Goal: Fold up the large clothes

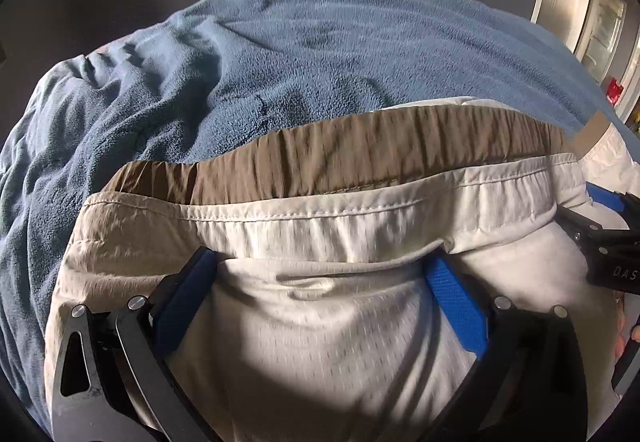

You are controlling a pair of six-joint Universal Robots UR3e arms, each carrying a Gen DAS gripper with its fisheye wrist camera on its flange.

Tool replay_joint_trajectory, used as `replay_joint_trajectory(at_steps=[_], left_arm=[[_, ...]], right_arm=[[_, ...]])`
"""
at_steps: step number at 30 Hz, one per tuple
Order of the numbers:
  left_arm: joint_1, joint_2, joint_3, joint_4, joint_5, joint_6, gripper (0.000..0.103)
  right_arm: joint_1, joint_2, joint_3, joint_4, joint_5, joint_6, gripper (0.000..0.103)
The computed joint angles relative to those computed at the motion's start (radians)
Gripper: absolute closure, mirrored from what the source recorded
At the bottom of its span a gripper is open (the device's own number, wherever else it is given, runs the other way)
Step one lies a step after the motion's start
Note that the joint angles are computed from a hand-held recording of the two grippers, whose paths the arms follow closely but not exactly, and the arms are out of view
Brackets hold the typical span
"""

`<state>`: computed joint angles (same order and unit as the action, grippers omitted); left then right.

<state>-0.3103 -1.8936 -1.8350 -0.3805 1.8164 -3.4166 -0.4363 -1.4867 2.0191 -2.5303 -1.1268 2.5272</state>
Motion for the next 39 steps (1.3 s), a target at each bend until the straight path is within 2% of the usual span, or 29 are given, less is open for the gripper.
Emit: replay_joint_trajectory(at_steps=[8,11,14,16,19,22,23,25,28,29,31,33,34,37,39], left_arm=[[-0.015,-0.009,-0.059,0.139,0.029,-0.001,0.005],[-0.036,0.005,-0.071,0.147,0.059,-0.009,0.005],[-0.069,0.093,-0.089,0.076,0.109,-0.042,0.006],[-0.079,0.18,-0.154,0.078,0.126,-0.073,0.006],[-0.051,0.374,-0.309,0.083,0.042,-0.109,0.006],[-0.031,0.499,-0.409,0.008,0.004,-0.113,0.006],[-0.027,0.512,-0.427,-0.01,0.019,-0.103,0.005],[-0.003,0.518,-0.431,-0.033,0.018,-0.099,0.006],[0.111,0.546,-0.455,-0.073,-0.058,-0.108,0.005],[0.175,0.564,-0.477,-0.077,-0.114,-0.106,0.005],[0.234,0.612,-0.521,-0.075,-0.175,-0.114,0.005],[0.191,0.608,-0.487,-0.115,-0.12,-0.106,0.005],[0.16,0.617,-0.471,-0.14,-0.081,-0.105,0.006],[0.091,0.696,-0.474,-0.199,-0.025,-0.112,0.007],[0.026,0.766,-0.483,-0.256,-0.018,-0.099,0.007]], right_arm=[[-0.06,-0.036,0.097,-0.087,0.088,-0.018,0.006],[-0.066,-0.056,0.098,-0.065,0.09,-0.022,0.006],[-0.119,-0.13,0.038,0.159,0.112,-0.116,0.006],[-0.191,-0.203,0.025,0.275,0.123,-0.177,0.006],[-0.417,-0.376,0.034,0.567,0.217,-0.36,0.006],[-0.584,-0.46,0.05,0.732,0.253,-0.527,0.006],[-0.62,-0.47,0.07,0.723,0.247,-0.564,0.006],[-0.62,-0.437,0.105,0.604,0.209,-0.535,0.006],[-0.582,-0.318,0.077,0.49,0.168,-0.418,0.006],[-0.569,-0.277,0.065,0.449,0.156,-0.375,0.006],[-0.554,-0.193,0.0,0.474,0.139,-0.314,0.006],[-0.548,-0.187,-0.032,0.512,0.126,-0.305,0.006],[-0.566,-0.212,-0.043,0.547,0.13,-0.315,0.008],[-0.674,-0.345,-0.023,0.672,0.19,-0.443,0.008],[-0.768,-0.438,-0.046,0.876,0.218,-0.639,0.008]])
